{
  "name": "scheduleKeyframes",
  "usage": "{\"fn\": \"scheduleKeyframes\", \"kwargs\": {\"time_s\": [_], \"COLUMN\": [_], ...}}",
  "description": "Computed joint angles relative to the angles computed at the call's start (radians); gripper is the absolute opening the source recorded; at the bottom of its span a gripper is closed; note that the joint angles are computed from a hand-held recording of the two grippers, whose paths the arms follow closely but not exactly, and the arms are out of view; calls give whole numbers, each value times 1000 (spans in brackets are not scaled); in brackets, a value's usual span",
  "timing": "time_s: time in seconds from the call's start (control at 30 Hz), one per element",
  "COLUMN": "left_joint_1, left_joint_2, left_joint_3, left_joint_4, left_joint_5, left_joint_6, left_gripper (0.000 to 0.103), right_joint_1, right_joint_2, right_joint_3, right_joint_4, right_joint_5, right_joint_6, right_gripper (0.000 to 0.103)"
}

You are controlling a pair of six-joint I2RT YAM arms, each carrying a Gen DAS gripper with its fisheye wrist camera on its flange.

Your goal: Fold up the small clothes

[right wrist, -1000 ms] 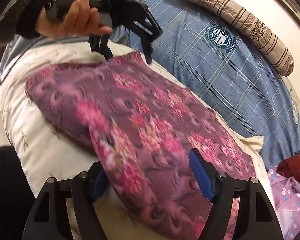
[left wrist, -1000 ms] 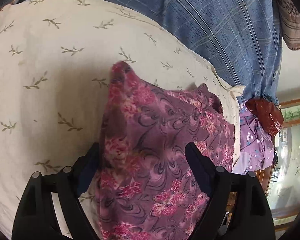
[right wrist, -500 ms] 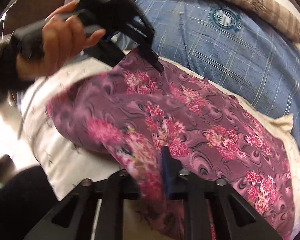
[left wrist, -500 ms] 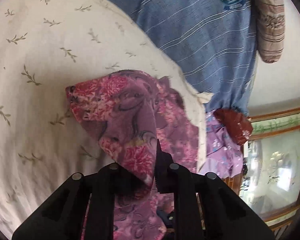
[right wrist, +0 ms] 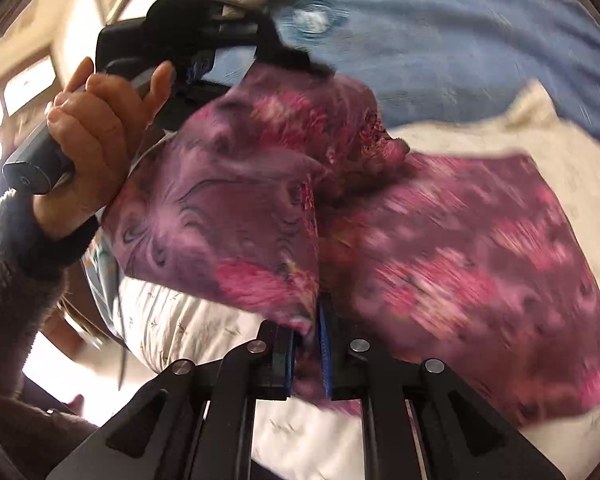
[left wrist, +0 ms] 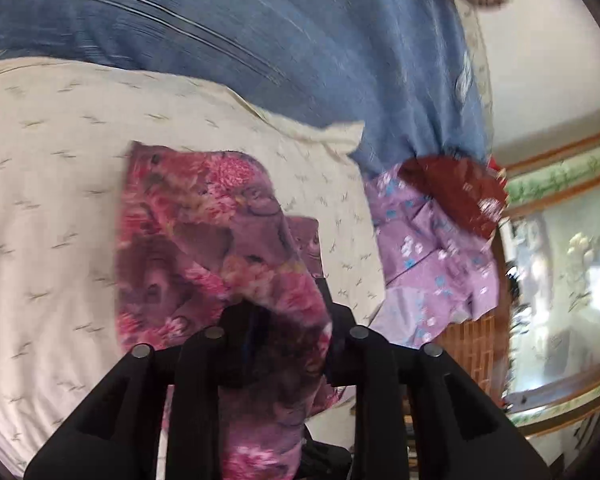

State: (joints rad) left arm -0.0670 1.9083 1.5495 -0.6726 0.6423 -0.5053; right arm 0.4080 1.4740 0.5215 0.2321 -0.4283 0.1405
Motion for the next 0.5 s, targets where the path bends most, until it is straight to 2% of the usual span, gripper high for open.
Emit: {"fn": "scheduleKeyframes", "kwargs": {"time_s": [0.03,0.07,0.1,0.2,0.27,0.37,0.4,0.43,0.5], "left_joint_1": [-50,-93,-116,-193,-239,-257,-248,-228,-171], "left_joint_2": [59,123,168,337,384,278,221,153,32], "left_joint_3": [67,138,187,402,508,437,384,310,158], "left_joint_4": [-25,-58,-89,-235,-321,-283,-261,-232,-168], "left_joint_5": [-43,-66,-73,-41,-38,-101,-127,-148,-182], "left_joint_6": [-21,-33,-40,-63,-40,0,14,24,36], "left_gripper": [36,42,49,50,50,51,52,57,67], "right_joint_1": [-56,-100,-143,-277,-354,-429,-457,-483,-554], "right_joint_2": [8,18,35,114,153,127,103,79,16], "right_joint_3": [-10,-18,-18,0,11,4,-2,-6,-39], "right_joint_4": [-6,-10,-19,-60,-89,-130,-150,-172,-202], "right_joint_5": [-51,-89,-127,-222,-278,-314,-332,-348,-386], "right_joint_6": [5,11,14,22,12,-39,-64,-89,-136], "right_gripper": [10,15,15,16,16,17,21,22,30]}}
